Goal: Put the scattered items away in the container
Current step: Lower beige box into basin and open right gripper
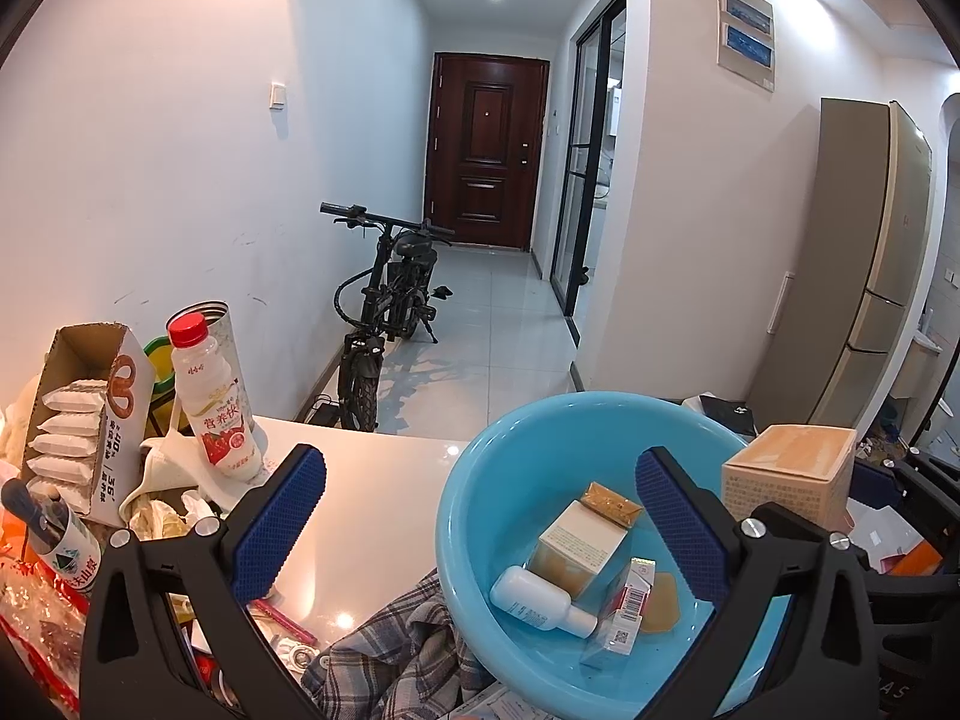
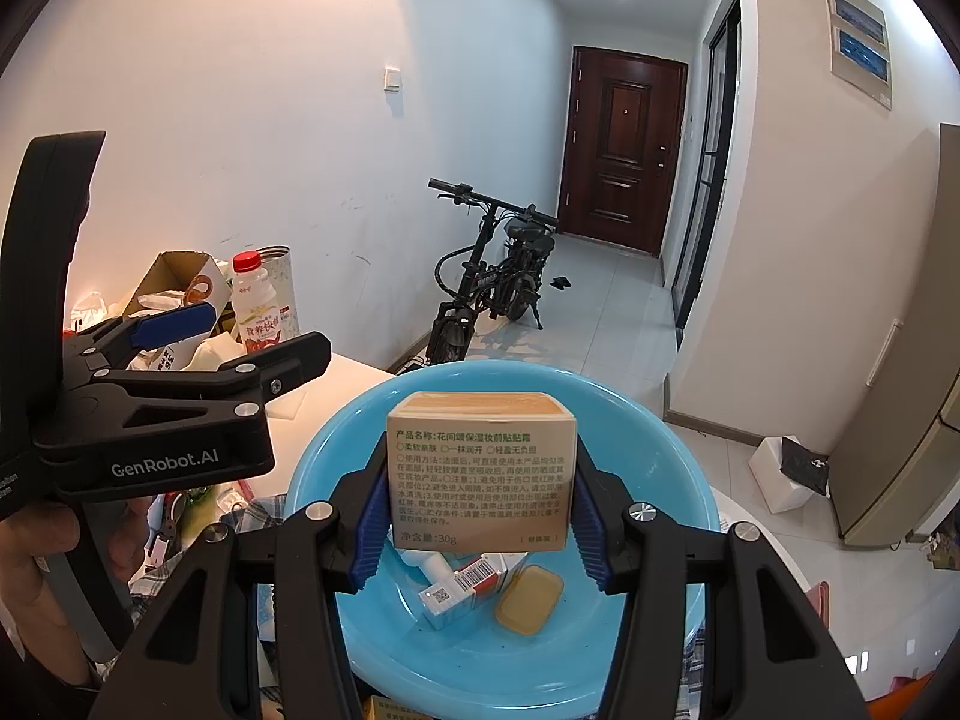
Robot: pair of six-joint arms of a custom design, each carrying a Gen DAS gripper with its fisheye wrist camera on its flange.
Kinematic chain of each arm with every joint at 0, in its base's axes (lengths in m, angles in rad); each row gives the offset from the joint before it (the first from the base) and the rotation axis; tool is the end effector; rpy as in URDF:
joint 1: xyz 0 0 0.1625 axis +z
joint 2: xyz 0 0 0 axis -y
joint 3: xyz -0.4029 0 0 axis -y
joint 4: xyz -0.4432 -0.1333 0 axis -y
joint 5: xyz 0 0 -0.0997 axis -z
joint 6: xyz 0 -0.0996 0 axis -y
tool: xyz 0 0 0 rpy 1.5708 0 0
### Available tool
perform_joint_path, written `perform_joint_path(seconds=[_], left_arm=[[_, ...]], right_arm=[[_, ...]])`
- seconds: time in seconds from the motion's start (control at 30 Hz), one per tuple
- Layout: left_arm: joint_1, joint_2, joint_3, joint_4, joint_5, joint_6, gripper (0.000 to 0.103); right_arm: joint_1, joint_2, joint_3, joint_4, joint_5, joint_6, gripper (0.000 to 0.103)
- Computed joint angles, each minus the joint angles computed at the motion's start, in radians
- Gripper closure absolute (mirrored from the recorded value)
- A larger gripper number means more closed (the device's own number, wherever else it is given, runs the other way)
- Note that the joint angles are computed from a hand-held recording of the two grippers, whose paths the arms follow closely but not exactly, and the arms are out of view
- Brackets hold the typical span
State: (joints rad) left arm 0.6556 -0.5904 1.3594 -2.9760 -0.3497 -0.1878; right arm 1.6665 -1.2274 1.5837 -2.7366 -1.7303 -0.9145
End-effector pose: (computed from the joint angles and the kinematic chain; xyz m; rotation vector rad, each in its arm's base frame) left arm -0.4591 -0.6393 0.1104 0.2858 2.0696 -1.3174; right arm 0.1830 -0.6766 0.3916 1.1483 -2.2556 0.9137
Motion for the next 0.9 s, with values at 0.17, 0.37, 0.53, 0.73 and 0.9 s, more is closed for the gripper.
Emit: perform_joint_path(seconds=[0.17, 0.37, 0.53, 0.73, 0.9], left_arm=[[0.000, 0.000, 0.000, 0.001, 0.000, -0.001, 0.000], [0.000, -0.001, 0.001, 0.003, 0.000, -0.001, 0.000], [0.000, -0.001, 0.000, 0.001, 0.001, 0.002, 0.000], [-0.002, 0.000, -0.002, 0.002, 0.003, 0.002, 0.000], [-0.002, 0.000, -0.003, 0.005, 0.003, -0.001, 0.000]], right_arm=[[0.002, -0.002, 0.002, -0.002, -0.003, 0.000, 0.049], [0.003, 0.000, 0.001, -0.001, -0.004, 0.001, 0.049], [0.003, 0.000, 0.000, -0.001, -0.004, 0.001, 0.049], [0.003, 0.001, -0.006, 0.002, -0.008, 0.005, 0.038], [-0.001, -0.005, -0.007, -0.008, 0.001, 0.011, 0.020]])
